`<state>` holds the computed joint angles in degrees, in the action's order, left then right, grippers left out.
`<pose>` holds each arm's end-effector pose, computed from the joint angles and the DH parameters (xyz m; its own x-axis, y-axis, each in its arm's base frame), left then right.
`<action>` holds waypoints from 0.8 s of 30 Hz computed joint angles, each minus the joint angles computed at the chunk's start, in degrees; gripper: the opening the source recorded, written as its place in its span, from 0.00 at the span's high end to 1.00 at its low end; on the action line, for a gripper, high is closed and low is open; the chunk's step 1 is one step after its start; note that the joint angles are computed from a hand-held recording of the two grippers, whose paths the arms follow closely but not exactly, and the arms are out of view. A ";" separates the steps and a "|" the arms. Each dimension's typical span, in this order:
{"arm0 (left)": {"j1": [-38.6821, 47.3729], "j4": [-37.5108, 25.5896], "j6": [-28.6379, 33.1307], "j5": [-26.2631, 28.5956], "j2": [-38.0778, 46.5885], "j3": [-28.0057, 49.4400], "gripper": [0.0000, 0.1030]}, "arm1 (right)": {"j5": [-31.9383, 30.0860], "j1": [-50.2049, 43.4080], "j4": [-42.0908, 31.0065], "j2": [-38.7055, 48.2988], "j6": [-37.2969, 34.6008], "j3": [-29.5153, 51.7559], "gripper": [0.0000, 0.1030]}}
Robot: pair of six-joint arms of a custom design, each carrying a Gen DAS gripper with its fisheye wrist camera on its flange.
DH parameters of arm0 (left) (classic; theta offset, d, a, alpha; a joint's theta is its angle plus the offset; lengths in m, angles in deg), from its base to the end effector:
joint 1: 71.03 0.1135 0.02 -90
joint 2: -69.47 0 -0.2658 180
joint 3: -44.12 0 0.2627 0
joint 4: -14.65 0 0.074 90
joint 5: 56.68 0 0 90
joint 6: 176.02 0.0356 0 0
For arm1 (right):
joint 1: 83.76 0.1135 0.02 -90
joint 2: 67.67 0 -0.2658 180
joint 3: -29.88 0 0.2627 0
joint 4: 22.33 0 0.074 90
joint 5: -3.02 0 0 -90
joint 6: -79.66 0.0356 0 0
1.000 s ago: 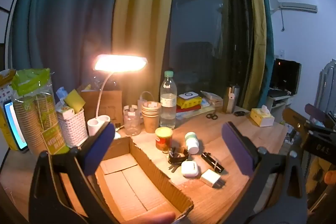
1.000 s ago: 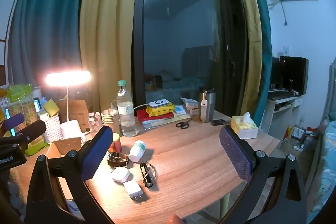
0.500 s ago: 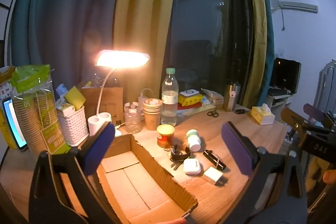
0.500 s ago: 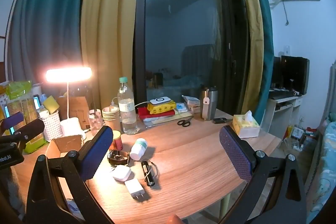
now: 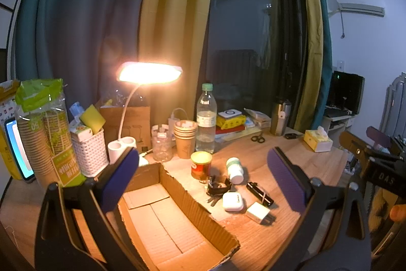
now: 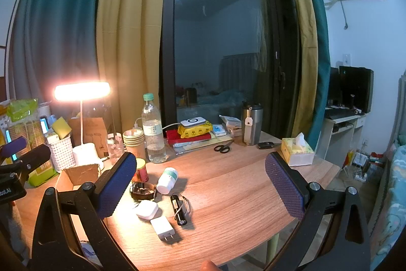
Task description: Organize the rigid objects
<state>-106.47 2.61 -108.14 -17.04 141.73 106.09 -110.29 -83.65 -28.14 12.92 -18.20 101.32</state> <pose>0.2497 -0.1441 0.2830 -0.2075 -0.1472 -0.9671 -0.3115 0.9471 -0.0773 0.3389 0.0147 0.3064 -0.2032 -0.1260 -0.9710 -0.4158 0.9090 -0.0309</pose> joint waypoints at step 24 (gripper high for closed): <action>0.09 -2.05 -1.13 -0.07 0.18 1.12 0.01 | -0.24 -0.08 0.06 0.35 -0.05 -0.04 0.00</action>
